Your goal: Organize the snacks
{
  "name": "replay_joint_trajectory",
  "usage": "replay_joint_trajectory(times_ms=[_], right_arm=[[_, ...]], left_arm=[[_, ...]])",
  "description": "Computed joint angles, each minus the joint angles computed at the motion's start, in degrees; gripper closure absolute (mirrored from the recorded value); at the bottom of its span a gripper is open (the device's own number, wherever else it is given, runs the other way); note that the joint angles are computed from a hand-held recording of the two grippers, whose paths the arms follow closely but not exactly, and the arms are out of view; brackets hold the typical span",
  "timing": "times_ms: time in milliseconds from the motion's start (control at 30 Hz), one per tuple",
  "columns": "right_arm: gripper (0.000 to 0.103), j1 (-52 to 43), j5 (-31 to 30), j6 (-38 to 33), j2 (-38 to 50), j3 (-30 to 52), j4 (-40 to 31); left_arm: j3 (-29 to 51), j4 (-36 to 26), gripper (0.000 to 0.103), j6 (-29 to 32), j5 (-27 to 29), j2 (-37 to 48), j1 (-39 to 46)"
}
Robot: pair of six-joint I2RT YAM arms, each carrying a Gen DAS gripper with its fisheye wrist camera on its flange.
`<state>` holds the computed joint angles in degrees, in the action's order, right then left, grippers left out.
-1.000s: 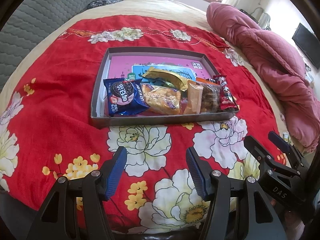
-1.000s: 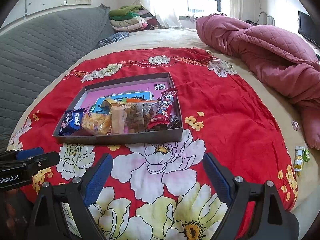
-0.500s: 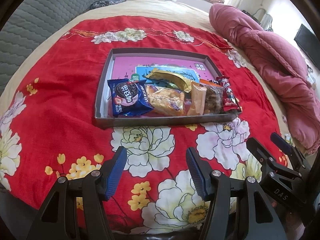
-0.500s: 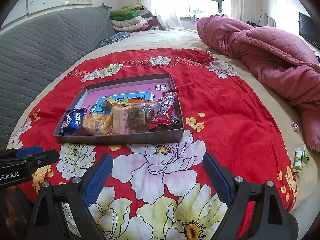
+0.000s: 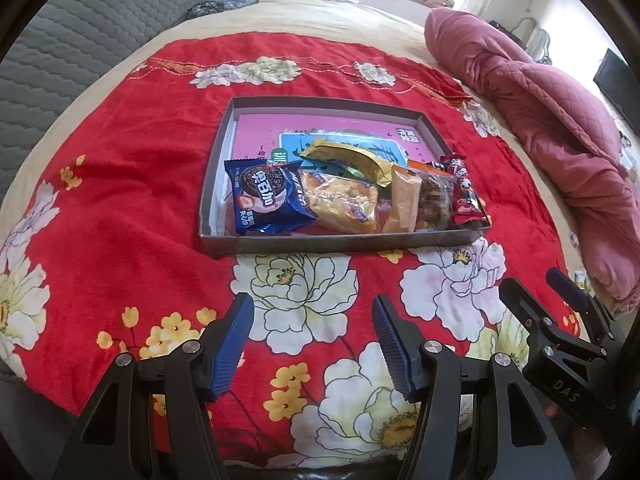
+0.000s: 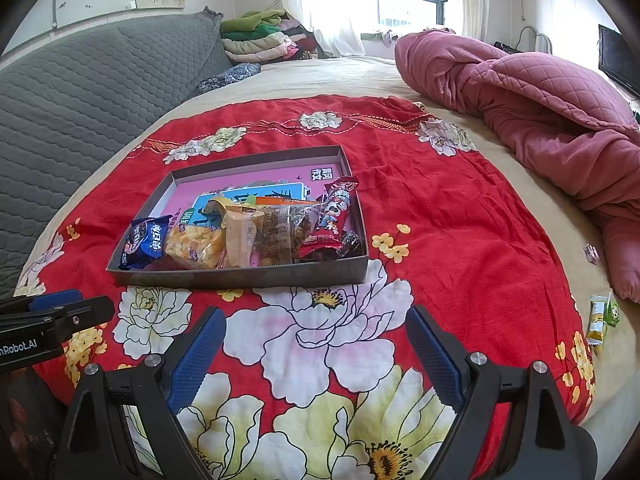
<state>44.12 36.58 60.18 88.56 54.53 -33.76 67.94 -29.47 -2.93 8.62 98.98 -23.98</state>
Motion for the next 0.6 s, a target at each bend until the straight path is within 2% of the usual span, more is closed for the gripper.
replay_joint_trajectory(times_ms=[267, 600], right_arm=[[0.012, -0.01, -0.10, 0.10, 0.12, 0.04, 0.03], [0.012, -0.50, -0.59, -0.08, 0.29, -0.82, 1.19]], left_arm=[[-0.07, 0.16, 0.040, -0.35, -3.13, -0.23, -0.53], [0.57, -0.41, 0.040, -1.65, -3.40, 1.22, -0.36]])
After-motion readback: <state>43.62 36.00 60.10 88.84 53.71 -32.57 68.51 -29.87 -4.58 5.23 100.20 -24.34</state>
